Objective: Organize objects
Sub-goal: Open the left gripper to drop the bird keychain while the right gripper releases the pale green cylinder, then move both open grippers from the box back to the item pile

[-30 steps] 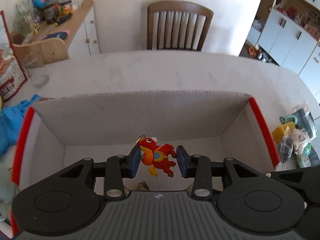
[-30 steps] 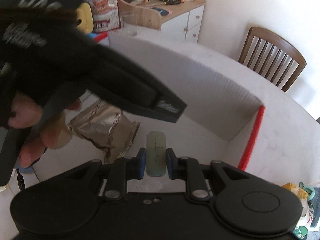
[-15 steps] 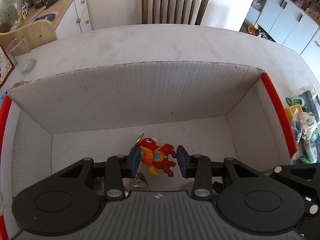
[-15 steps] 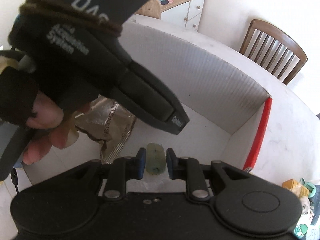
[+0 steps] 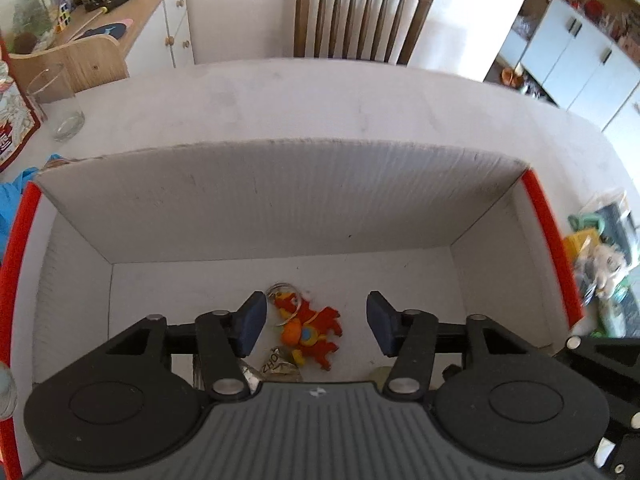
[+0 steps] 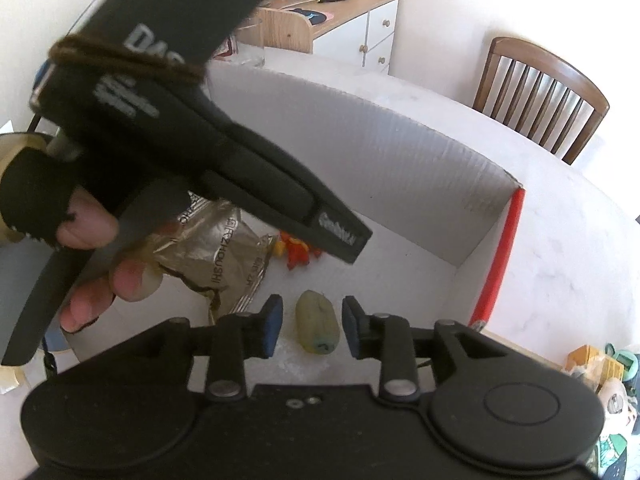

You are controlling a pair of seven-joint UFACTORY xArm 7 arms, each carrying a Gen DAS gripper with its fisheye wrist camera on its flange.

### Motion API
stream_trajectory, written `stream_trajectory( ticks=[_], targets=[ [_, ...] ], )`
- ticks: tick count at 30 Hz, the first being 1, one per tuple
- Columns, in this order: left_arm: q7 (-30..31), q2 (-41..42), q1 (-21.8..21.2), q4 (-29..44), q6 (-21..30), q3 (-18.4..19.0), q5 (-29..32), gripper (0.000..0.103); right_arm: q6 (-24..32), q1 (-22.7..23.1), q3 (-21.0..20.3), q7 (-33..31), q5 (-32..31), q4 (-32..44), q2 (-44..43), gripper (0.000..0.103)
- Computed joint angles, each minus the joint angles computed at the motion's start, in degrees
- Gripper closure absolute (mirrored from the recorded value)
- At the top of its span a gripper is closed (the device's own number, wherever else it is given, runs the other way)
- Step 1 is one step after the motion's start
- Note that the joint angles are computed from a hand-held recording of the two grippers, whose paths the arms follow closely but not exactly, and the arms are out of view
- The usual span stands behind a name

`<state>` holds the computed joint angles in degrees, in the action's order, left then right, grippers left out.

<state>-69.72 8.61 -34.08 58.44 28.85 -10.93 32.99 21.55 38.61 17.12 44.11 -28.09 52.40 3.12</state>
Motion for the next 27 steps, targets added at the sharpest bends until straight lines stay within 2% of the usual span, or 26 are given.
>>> stream_trajectory(
  ticks=[7, 12, 17, 23, 27],
  targets=[
    [-5.53, -2.92, -0.25, -0.98, 1.38, -0.38, 4.47, 0.048, -1.79, -0.65, 0.98, 0.55, 1.02, -2.92, -3.84, 0.07],
    [-9.81, -5.38, 0.1, -2.11, 2.83, -1.81, 7.47, 0.048, -4.74, -2.85, 1.16, -0.36, 2.21, -5.34, -6.73, 0.068],
    [-13.63, -8.12, 0.07, -2.37, 5.96, -4.0, 10.77, 0.048, -6.43, -4.15, 2.37, -2.5, 5.34, -7.92, -10.97, 0.067],
    [-16.54, -10.99, -0.72, -1.89, 12.13, -7.4, 14.44, 0.048, -8.52, -5.3, 3.62, -5.66, 9.78, -11.27, -16.16, 0.059],
    [-18.3, -13.03, -1.25, -2.29, 14.39, -9.37, 15.48, 0.048, -9.18, -4.96, 3.8, -8.23, 13.73, -13.28, -19.52, 0.053]
  ],
)
